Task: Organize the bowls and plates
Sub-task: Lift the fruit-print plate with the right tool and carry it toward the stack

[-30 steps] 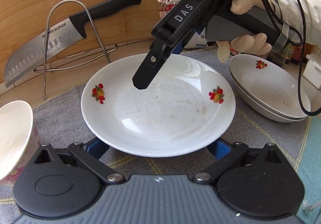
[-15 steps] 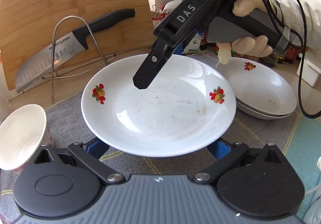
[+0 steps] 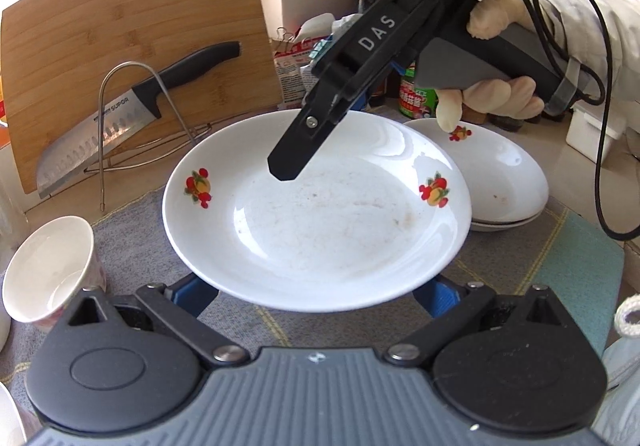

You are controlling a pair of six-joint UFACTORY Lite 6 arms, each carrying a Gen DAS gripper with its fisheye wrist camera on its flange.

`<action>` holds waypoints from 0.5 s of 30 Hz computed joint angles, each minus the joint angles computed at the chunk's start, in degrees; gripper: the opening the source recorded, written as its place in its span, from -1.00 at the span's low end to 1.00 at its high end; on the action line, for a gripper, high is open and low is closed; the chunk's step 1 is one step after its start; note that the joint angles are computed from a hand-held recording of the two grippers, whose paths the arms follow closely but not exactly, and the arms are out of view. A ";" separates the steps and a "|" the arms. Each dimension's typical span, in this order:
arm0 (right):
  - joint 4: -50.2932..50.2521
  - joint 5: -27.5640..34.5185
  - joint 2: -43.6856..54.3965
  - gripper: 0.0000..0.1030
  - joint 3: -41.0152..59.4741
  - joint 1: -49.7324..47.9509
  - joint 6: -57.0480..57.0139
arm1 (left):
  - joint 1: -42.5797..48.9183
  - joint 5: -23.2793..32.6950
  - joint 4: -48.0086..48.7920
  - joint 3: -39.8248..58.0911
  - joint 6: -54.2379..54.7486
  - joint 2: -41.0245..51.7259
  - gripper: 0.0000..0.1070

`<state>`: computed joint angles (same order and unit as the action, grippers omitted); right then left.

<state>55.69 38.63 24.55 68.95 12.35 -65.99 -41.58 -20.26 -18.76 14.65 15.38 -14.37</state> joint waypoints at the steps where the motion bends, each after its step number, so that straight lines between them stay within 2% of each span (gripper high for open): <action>1: 0.28 -0.11 -0.98 1.00 -1.21 -0.29 -0.30 | -0.80 0.18 -1.48 0.00 1.14 -0.39 0.90; 7: 1.38 -0.28 -7.04 1.00 -8.34 -3.01 -2.39 | -5.09 1.19 -8.85 0.93 7.10 -1.06 0.90; 12: 2.38 -0.09 -11.00 1.00 -12.94 -6.25 -4.00 | -6.43 0.82 -5.99 3.37 5.07 1.89 0.90; 15: 2.41 -0.04 -13.11 1.00 -15.26 -8.43 -4.76 | -8.83 0.46 -7.62 4.45 6.17 3.08 0.90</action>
